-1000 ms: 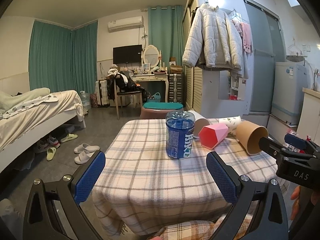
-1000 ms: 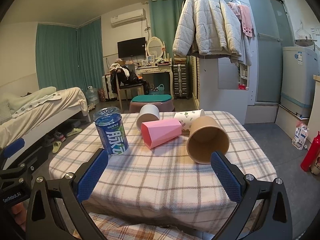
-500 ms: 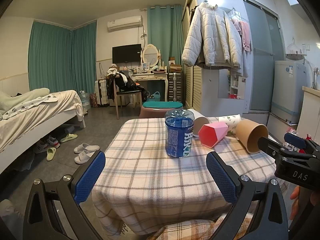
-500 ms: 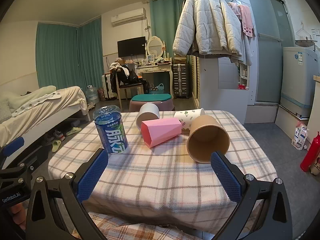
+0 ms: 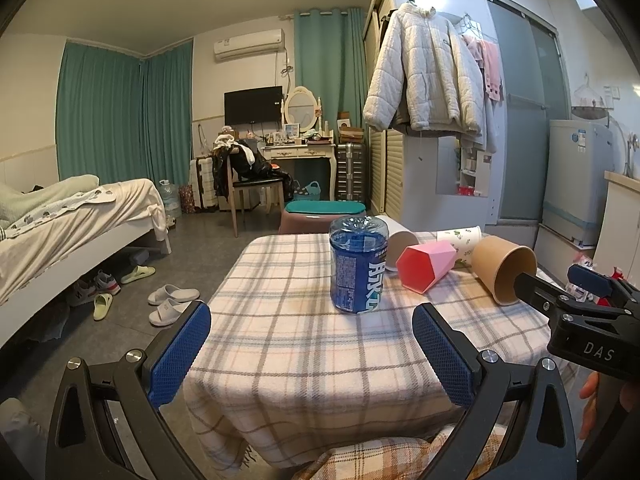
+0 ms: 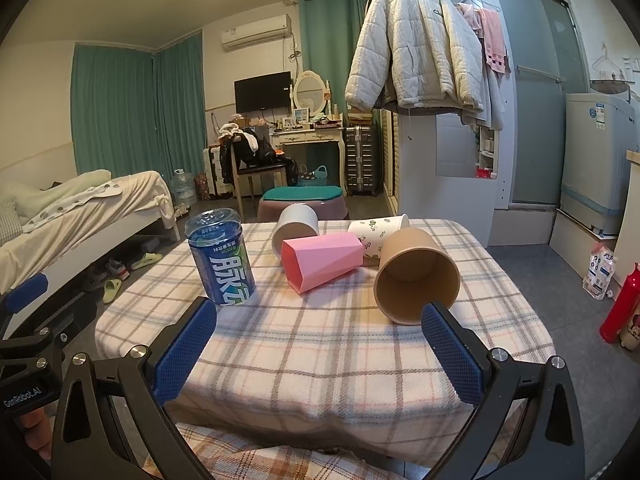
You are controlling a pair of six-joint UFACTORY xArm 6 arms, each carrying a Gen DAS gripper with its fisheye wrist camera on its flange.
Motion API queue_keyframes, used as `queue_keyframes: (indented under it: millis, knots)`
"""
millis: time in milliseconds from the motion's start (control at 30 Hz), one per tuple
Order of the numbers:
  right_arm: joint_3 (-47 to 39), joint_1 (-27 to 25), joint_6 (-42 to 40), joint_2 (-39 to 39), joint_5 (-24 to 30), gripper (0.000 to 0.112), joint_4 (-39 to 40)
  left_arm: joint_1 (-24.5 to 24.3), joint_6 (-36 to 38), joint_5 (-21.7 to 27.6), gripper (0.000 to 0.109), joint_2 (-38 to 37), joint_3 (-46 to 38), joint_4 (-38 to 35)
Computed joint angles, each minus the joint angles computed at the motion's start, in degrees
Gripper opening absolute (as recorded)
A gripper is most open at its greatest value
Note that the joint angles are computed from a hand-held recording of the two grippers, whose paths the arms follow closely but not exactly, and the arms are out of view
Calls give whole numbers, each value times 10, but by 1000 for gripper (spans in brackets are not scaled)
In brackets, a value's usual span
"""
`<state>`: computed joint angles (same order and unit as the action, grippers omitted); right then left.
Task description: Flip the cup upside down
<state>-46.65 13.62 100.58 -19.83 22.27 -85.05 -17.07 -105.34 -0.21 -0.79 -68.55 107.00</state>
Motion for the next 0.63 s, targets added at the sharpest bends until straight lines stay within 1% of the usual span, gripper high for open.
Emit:
queue_keyframes:
  millis: [233, 300, 633]
  knots:
    - [1, 0, 2, 1, 1, 103, -1, 0, 5, -1, 103, 0, 1, -5]
    - [0, 0, 0, 2, 0, 103, 1, -1, -6, 1, 103, -1, 1, 7]
    - [1, -3, 3, 3, -7, 103, -2, -3, -17, 7, 103, 1, 5, 17]
